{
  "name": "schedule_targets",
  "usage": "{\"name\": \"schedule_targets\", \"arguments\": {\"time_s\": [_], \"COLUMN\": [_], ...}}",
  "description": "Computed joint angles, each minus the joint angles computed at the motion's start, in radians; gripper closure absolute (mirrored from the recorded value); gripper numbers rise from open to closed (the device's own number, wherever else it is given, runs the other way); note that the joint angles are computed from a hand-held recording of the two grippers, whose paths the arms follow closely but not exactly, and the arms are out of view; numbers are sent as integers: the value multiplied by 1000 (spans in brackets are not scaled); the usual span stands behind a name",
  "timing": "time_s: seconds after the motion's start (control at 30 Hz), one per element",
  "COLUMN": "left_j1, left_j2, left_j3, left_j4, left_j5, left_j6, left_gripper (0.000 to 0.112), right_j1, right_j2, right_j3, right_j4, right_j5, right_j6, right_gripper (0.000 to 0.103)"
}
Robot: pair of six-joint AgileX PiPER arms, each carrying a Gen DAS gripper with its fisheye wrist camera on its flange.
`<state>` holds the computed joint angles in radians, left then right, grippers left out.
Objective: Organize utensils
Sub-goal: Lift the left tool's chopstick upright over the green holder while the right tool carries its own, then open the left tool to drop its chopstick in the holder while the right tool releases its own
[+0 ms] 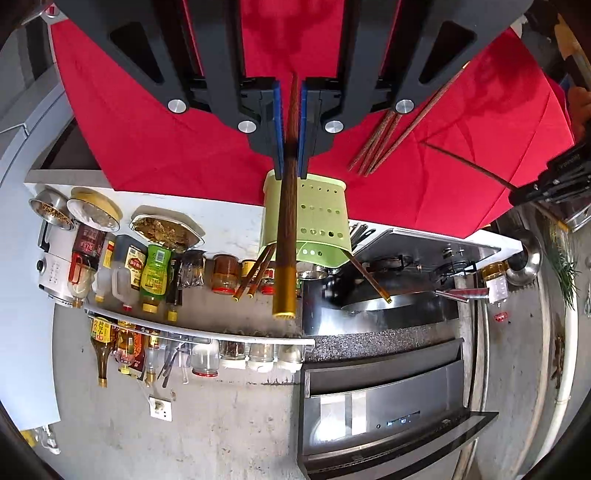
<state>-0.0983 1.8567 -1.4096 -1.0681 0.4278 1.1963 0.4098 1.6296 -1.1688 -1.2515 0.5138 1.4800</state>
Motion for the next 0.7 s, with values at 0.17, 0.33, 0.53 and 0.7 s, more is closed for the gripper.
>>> {"name": "schedule_targets", "arguments": {"time_s": [0.17, 0.33, 0.53, 0.7], "left_j1": [-2, -26, -75, -124], "left_j2": [-30, -29, 28, 99], "left_j3": [17, -32, -216, -482], "left_j4": [-40, 20, 207, 300], "left_j5": [-8, -2, 27, 76], "left_j6": [45, -1, -203, -343], "left_gripper": [106, 106, 106, 106], "right_j1": [-4, -35, -94, -128], "right_j2": [-5, 10, 42, 85], "right_j3": [-3, -35, -152, -352], "right_j4": [7, 50, 166, 259], "right_j5": [4, -28, -80, -90], "right_j6": [-11, -61, -213, -383], "right_gripper": [96, 96, 96, 96]}}
